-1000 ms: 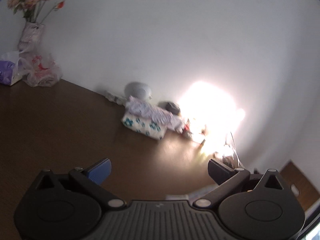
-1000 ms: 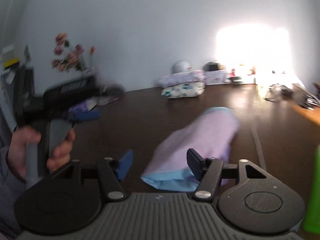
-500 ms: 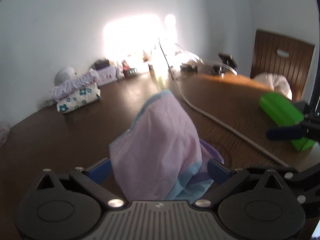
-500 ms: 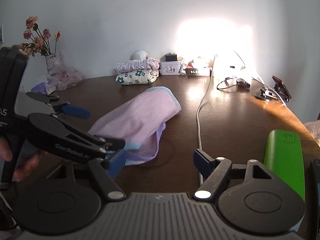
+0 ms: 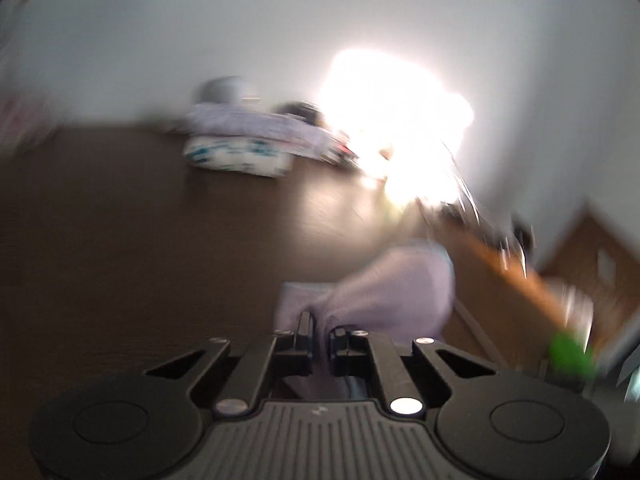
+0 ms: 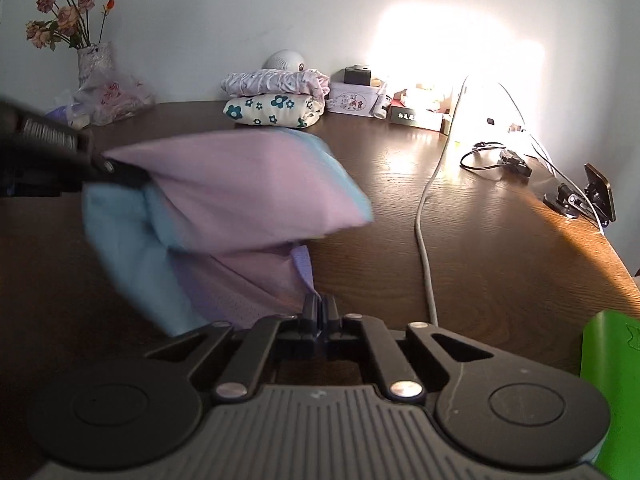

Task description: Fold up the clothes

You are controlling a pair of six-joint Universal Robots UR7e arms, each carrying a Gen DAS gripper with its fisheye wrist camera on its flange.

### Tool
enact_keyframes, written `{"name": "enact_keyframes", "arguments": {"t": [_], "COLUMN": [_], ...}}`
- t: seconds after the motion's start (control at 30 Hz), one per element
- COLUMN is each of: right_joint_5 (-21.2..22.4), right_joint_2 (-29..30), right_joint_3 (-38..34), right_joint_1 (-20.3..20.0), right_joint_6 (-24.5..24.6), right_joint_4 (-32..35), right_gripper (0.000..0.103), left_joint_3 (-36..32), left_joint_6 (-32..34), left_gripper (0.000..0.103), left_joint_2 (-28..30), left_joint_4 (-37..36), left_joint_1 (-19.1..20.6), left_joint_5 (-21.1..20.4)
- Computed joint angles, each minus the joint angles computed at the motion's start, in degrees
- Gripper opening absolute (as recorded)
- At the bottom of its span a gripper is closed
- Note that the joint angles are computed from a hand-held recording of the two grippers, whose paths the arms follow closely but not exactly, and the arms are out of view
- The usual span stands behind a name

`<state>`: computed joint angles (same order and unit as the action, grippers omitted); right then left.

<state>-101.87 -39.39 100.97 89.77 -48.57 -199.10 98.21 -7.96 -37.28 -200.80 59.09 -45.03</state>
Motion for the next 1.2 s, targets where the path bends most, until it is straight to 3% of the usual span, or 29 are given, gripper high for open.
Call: {"name": "enact_keyframes", "arguments": {"t": [0.07, 0.13, 0.17, 0.23, 0.27, 0.3, 0.37, 0.43, 0.5, 0.57, 0.6, 0.67, 0.8, 0.9, 0.93, 0.97, 1.0, 1.07, 1.2], "right_joint_5": [2.32, 6.46, 9.36, 16.08, 19.11, 21.70, 26.43, 24.04, 16.88, 9.83, 7.56, 6.10, 5.17, 5.75, 4.79, 3.93, 3.49, 2.91, 2.70], "right_joint_2": [-2.35, -5.16, -6.69, -9.71, -11.04, -12.27, -14.50, -14.31, -11.61, -8.02, -6.10, -3.20, 0.51, 2.56, 3.57, 4.27, 4.38, 3.30, -4.16], "right_joint_3": [2.30, 5.83, 7.95, 11.58, 12.49, 13.14, 14.40, 13.03, 8.91, 4.10, 1.50, -2.98, -8.48, -10.77, -11.54, -11.92, -11.85, -9.89, 1.87], "right_joint_1": [0.06, -0.01, -0.16, -0.88, -1.42, -1.89, -2.69, -2.48, -1.42, -0.13, 0.39, 1.07, 2.09, 1.98, 2.13, 2.26, 2.27, 2.13, 1.42], "right_joint_6": [1.96, 2.65, 1.88, -0.35, -1.46, -2.44, -4.40, -0.72, 4.54, 5.06, 4.05, 2.34, 1.88, 2.07, 2.76, 3.79, 5.41, 7.56, 5.22], "right_joint_4": [3.77, 7.05, 8.66, 12.98, 15.08, 16.94, 20.27, 16.93, 12.90, 10.41, 10.15, 12.69, 18.17, 19.91, 18.67, 17.55, 17.57, 17.42, 15.32], "right_gripper": [0.001, 0.001, 0.001, 0.001, 0.004, 0.006, 0.012, 0.022, 0.025, 0.027, 0.029, 0.035, 0.039, 0.038, 0.034, 0.016, 0.005, 0.001, 0.000], "left_joint_3": [0.61, 1.94, 2.48, 3.03, 3.58, 4.72, 8.06, 12.27, 15.63, 16.15, 15.05, 11.77, 5.78, 7.58, 7.89, 8.19, 8.48, 9.17, 12.32], "left_joint_6": [-12.00, -17.82, -17.13, -8.54, -4.65, -1.74, 1.77, 3.49, 5.84, 10.42, 12.92, 16.51, 16.57, 14.94, 15.12, 15.38, 15.64, 15.70, 9.44], "left_gripper": [0.013, 0.014, 0.016, 0.033, 0.048, 0.056, 0.056, 0.059, 0.077, 0.080, 0.080, 0.080, 0.077, 0.077, 0.077, 0.073, 0.066, 0.060, 0.058], "left_joint_2": [-1.34, -2.60, -2.68, -1.51, -1.23, -1.63, -3.61, -6.39, -8.70, -8.31, -6.63, -2.25, 4.52, 3.85, 3.74, 3.65, 3.56, 3.27, 0.88], "left_joint_4": [-0.63, 0.73, -0.05, -6.96, -10.42, -12.82, -15.22, -13.59, -9.75, -4.90, -2.91, 0.98, 9.17, 8.85, 8.45, 7.94, 7.44, 6.51, 8.99], "left_joint_1": [1.17, 0.71, 0.05, -1.55, -2.39, -3.18, -4.72, -6.21, -7.21, -7.69, -7.94, -8.73, -9.25, -9.23, -9.16, -9.07, -8.99, -8.82, -8.78], "left_joint_5": [7.19, 14.71, 18.05, 23.26, 24.95, 25.38, 24.38, 20.51, 14.03, 8.52, 8.49, 12.07, 23.44, 24.25, 25.00, 25.75, 26.50, 28.30, 33.81]}}
